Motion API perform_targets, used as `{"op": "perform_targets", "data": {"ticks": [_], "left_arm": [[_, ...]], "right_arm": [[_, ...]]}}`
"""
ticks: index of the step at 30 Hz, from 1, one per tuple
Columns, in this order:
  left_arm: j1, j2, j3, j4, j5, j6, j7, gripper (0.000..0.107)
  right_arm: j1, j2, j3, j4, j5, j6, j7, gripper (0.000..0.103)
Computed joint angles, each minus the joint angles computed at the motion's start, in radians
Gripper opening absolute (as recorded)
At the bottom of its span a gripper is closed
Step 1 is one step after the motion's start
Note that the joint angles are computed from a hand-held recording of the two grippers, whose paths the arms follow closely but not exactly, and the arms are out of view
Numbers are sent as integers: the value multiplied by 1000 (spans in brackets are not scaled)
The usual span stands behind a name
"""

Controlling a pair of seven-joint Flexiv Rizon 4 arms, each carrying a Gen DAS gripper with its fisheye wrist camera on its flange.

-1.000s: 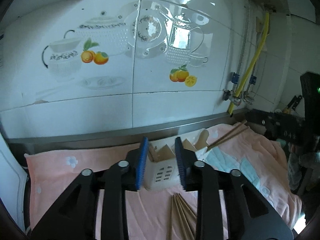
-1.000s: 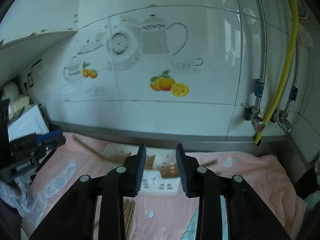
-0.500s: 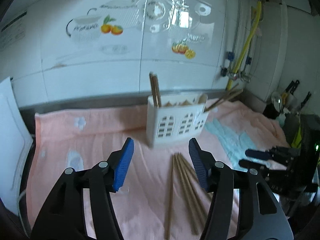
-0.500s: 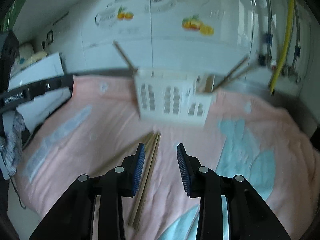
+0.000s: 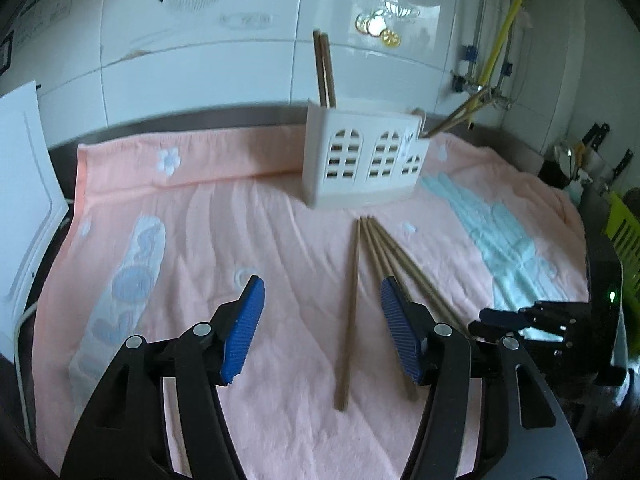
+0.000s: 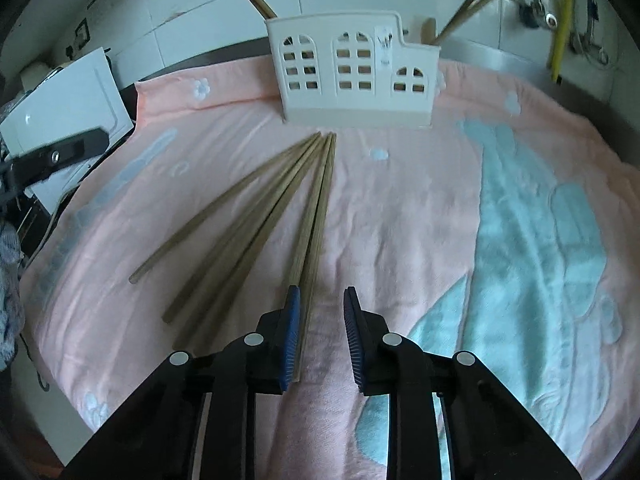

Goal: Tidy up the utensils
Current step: 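Move both tools back down to the remaining chopsticks, then close the right tool on a chopstick while the left tool grasps another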

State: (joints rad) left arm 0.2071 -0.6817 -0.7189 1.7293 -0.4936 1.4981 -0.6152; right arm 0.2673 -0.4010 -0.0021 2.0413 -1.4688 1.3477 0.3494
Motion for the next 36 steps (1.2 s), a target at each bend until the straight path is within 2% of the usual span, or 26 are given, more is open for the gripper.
{"op": "perform_targets", "data": {"ticks": [9,18,22,25,28,36], "left_arm": [[-52,4,97,14,14,-29,-25,60],[-77,10,137,41,-3,-50,-9,58],[-98,10,159,38,-6,-74,2,50],[-111,6,167,32,-14,-89,19,44],[-136,0,186,18,-18,-107,29,39],[-220,-30,266,-55,-24,-161,17,32]], "right_arm": [[7,-19,-5,-13,18,16,-8,15],[35,-37,-18,-28,73,-4,-51,14],[53,-40,-23,-34,103,-29,-84,13],[54,-35,-33,-27,93,-20,-64,7],[50,-28,-34,-17,84,-17,-50,7],[35,-9,-27,0,44,-18,-9,7]]}}
